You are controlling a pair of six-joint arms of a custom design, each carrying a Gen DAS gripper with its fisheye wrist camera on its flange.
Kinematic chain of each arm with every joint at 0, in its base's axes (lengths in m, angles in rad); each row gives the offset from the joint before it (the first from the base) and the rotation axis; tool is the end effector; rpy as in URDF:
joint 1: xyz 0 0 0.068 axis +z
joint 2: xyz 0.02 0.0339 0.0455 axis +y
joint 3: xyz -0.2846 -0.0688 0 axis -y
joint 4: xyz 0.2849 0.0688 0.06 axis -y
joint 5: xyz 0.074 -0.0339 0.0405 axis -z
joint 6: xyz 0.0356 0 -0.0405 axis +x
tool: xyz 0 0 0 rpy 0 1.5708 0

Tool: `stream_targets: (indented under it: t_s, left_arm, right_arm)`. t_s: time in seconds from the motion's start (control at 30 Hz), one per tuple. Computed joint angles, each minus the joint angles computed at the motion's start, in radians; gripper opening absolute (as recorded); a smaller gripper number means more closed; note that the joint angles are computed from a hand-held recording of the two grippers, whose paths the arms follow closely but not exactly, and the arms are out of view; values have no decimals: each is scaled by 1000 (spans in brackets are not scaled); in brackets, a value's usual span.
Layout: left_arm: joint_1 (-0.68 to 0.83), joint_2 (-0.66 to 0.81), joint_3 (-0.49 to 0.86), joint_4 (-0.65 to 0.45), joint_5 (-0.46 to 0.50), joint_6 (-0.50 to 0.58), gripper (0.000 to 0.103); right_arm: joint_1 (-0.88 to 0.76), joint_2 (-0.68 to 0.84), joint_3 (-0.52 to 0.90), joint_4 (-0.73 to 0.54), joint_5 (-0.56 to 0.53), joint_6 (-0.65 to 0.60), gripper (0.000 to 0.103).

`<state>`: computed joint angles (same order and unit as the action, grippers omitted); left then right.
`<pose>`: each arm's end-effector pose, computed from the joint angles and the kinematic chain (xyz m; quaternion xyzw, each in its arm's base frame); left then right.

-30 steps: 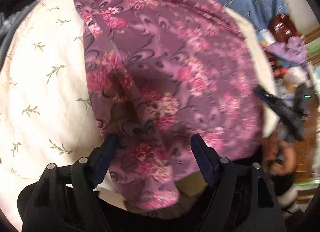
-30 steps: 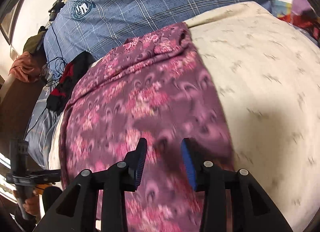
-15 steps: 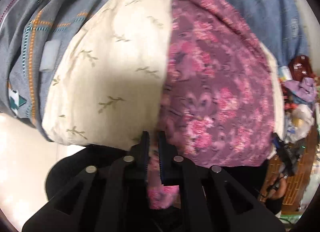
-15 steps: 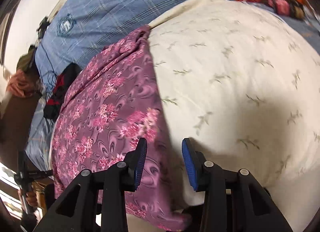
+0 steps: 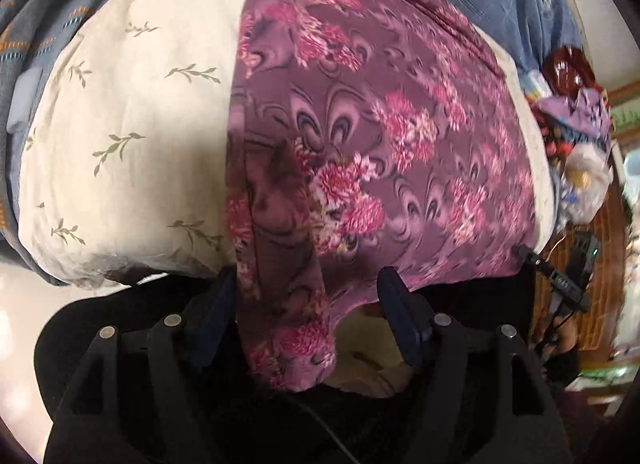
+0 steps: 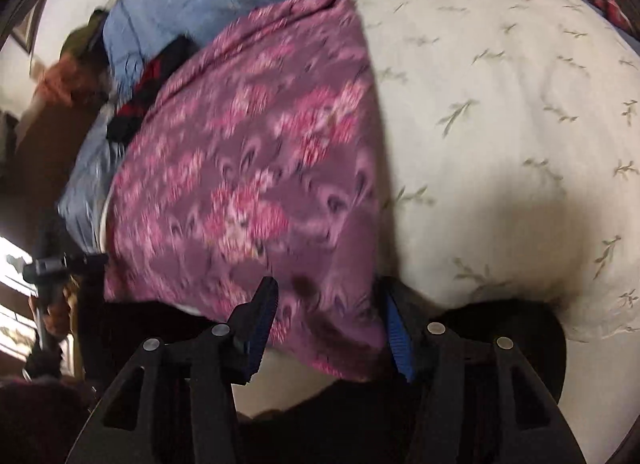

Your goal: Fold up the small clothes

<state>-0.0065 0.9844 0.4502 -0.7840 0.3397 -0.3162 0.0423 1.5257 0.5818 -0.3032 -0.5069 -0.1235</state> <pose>0.1651 -0.0129 0.1530 -0.1298 0.9693 -0.1855 0.0956 0.2554 0.0281 0.1026 -0.1194 0.9488 0.2409 0.1659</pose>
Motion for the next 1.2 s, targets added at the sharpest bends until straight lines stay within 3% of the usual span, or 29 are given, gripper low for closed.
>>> stream_targets:
  t_s: [0.13,0.17,0.2,0.27,0.4,0.53,0.7,0.83,0.93,1.2]
  left_arm:
    - [-91,41,1,19,-82,-27,70]
    - [-99,52,2,19,-98,-23,58]
    - [-110,76,5,24,-104,-26,30]
    - [-77,129,1,27,-43,0,4]
    - [-55,22,-20,-5,-1,23,3]
    - [82,-136,-6,-86,156,92,3]
    - [221,-150,46,-88,297,102,3]
    - [280,-101,98,-37,353,65,3]
    - [310,-15,162,40,373,13,3]
    - [312,296,392,269,326,-170,3]
  right_arm:
    - [24,14,13,-31,30,-53,51]
    - [26,19,19,-43,40,-72,45]
    - [26,19,23,-56,55,-89,31]
    - [12,39,43,-96,58,-125,8]
    - [-54,19,43,-153,-37,-154,6]
    - [-129,-25,35,-186,-220,-129,6]
    - [-161,-32,46,-140,-385,-22,6]
    - [-155,-51,61,-20,-472,129,6]
    - [-118,-60,79,107,-462,254,6]
    - [-56,145,316,385,-415,509,5]
